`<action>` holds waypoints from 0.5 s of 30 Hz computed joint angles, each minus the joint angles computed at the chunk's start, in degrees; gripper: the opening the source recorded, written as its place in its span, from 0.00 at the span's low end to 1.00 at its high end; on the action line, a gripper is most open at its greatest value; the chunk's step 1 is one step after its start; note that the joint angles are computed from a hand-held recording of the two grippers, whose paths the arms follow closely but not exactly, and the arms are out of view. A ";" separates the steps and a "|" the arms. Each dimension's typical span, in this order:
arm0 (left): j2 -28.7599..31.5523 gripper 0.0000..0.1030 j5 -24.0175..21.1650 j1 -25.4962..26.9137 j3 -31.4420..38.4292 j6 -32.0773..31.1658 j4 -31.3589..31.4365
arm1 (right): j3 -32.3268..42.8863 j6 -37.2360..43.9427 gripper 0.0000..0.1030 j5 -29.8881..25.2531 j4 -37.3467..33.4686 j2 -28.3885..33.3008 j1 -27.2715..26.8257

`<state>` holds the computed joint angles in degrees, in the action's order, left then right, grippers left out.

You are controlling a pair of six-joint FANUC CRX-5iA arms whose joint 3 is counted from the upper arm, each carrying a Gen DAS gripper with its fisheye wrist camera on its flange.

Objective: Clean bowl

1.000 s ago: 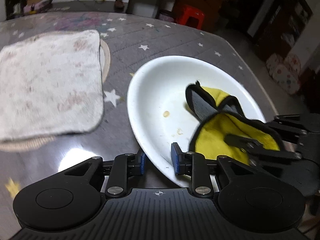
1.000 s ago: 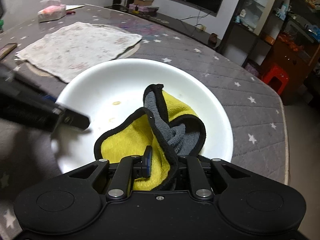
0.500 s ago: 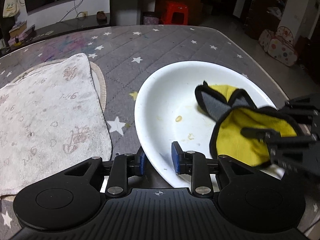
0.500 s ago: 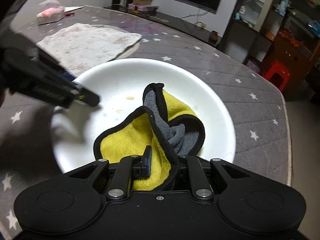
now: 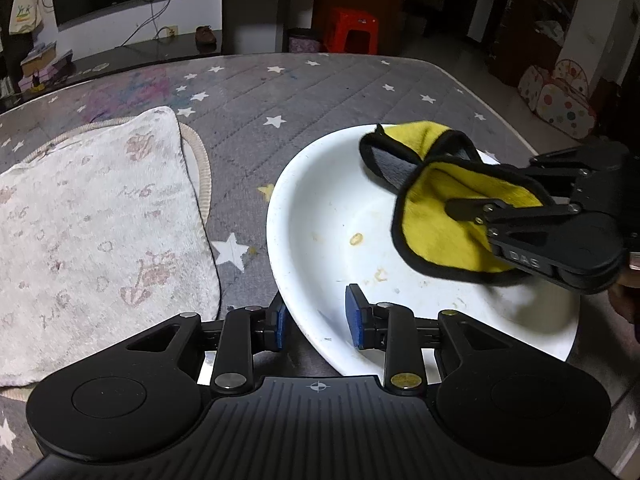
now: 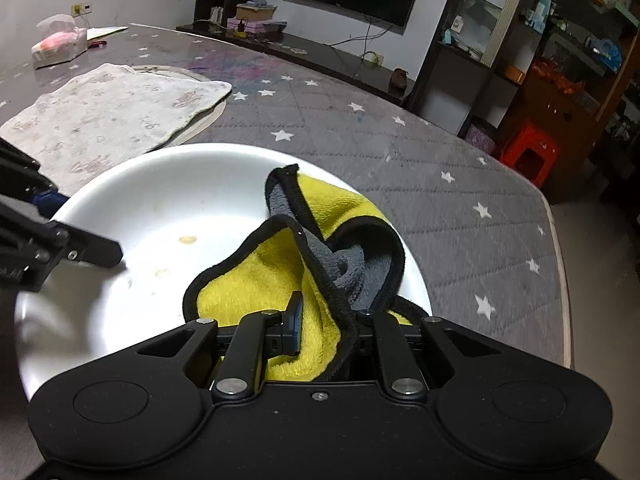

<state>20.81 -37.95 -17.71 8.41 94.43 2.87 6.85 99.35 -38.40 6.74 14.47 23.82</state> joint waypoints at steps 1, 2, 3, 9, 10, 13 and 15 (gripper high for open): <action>0.00 0.30 -0.07 -0.06 0.06 0.47 -0.18 | -0.03 -0.25 0.15 0.44 0.62 0.23 0.18; -0.03 0.30 -0.15 -0.12 0.04 0.98 -0.22 | 0.11 -0.44 0.15 0.70 0.86 0.47 0.28; -0.15 0.31 -0.21 -0.15 -0.17 1.70 0.05 | 0.24 -0.63 0.15 0.96 1.11 0.72 0.39; -1.68 0.31 -0.17 -0.83 -2.15 6.19 0.71 | 1.15 -0.93 0.15 1.57 1.15 1.70 0.54; -2.00 0.31 0.09 -0.95 -2.70 6.79 1.11 | 1.05 -0.99 0.15 1.74 1.10 1.65 0.50; -3.03 0.34 1.05 -1.25 -4.57 8.30 2.81 | 0.67 -0.76 0.15 2.13 0.68 1.37 0.34; -3.64 0.35 1.46 -1.48 -5.55 9.00 3.69 | 0.65 -1.16 0.15 2.07 0.63 1.31 0.35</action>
